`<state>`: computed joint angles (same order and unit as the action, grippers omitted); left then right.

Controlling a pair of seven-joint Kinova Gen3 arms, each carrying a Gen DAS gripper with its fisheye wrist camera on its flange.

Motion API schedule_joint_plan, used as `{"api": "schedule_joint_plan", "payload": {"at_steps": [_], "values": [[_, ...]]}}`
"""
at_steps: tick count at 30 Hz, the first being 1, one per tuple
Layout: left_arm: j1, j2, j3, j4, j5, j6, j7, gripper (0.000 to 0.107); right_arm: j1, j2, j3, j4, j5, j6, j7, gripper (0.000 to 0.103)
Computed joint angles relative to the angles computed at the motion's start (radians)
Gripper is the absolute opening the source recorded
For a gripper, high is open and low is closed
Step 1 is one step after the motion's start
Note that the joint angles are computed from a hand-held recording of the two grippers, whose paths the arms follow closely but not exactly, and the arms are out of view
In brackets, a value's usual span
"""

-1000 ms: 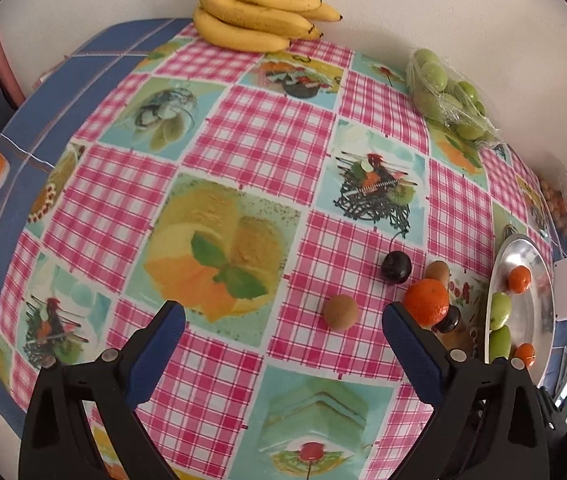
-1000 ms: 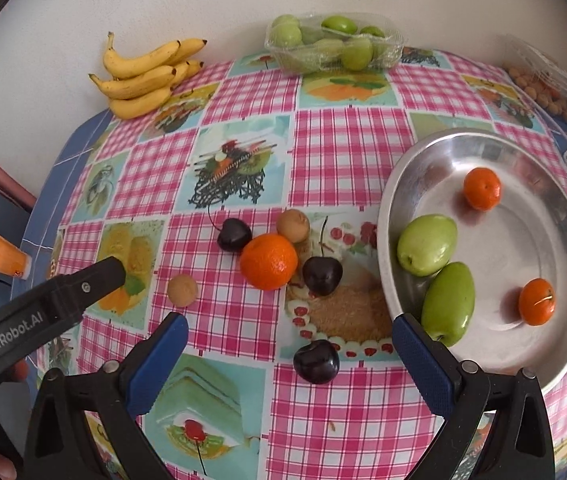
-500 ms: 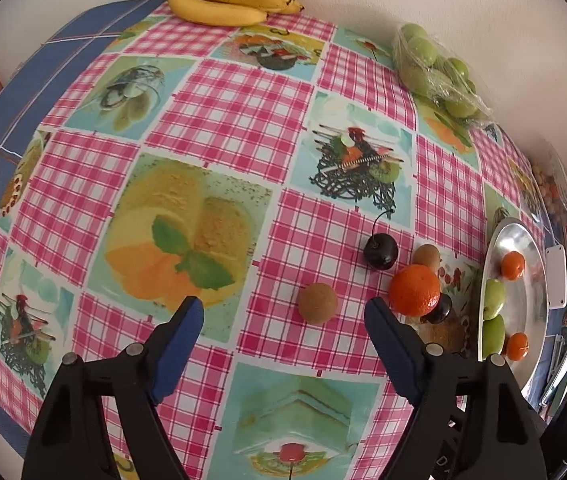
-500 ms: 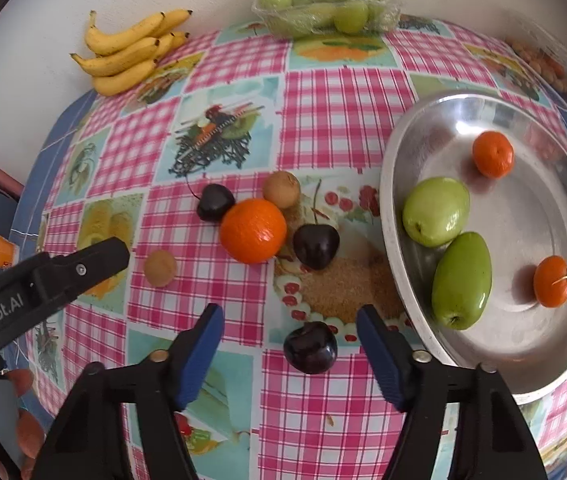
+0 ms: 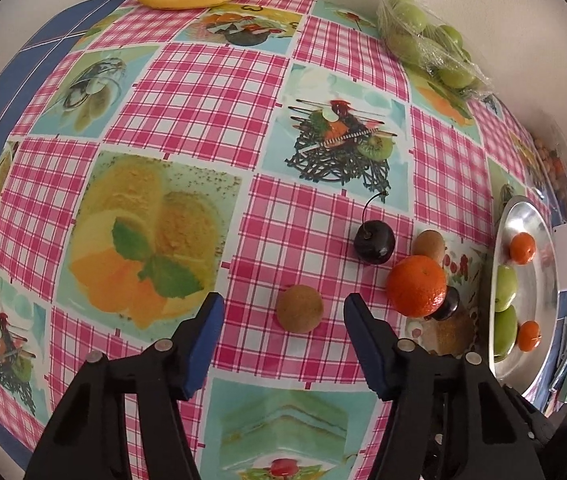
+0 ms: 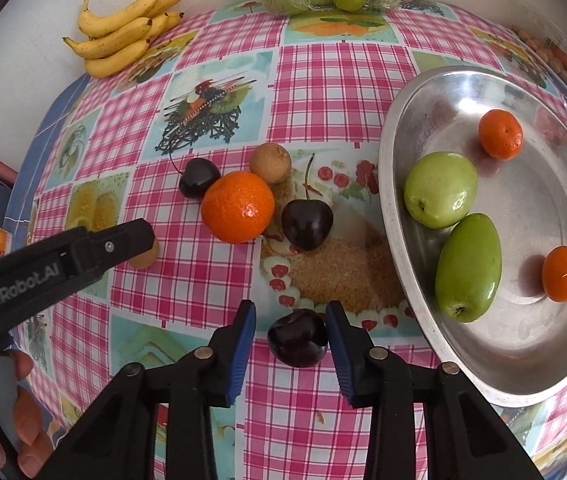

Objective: Organize fruits
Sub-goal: 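Grasp the brown kiwi with the left gripper while the right gripper grasps a dark plum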

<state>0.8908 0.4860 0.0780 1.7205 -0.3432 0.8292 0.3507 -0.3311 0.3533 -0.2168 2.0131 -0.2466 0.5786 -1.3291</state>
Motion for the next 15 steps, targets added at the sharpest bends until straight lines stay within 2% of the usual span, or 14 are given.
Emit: {"api": "schedule_joint_plan", "payload": {"at_steps": [4,6,11,15], "values": [[-0.023,0.02,0.003,-0.01,0.011,-0.019,-0.037,0.054,0.004,-0.002,0.007,-0.001,0.005,0.007,0.005,0.036],[-0.027,0.026,0.001,-0.013,0.016,-0.025,-0.052,0.043,0.006,-0.004,0.009,-0.001,0.01,0.01,0.007,0.034],[-0.019,0.036,-0.007,-0.029,0.015,-0.012,-0.077,0.026,0.015,-0.005,0.005,-0.001,-0.002,0.015,0.019,0.031],[-0.012,0.041,-0.013,-0.04,0.015,0.001,-0.082,0.026,0.029,-0.004,-0.003,-0.001,-0.023,0.017,0.036,0.031]]}}
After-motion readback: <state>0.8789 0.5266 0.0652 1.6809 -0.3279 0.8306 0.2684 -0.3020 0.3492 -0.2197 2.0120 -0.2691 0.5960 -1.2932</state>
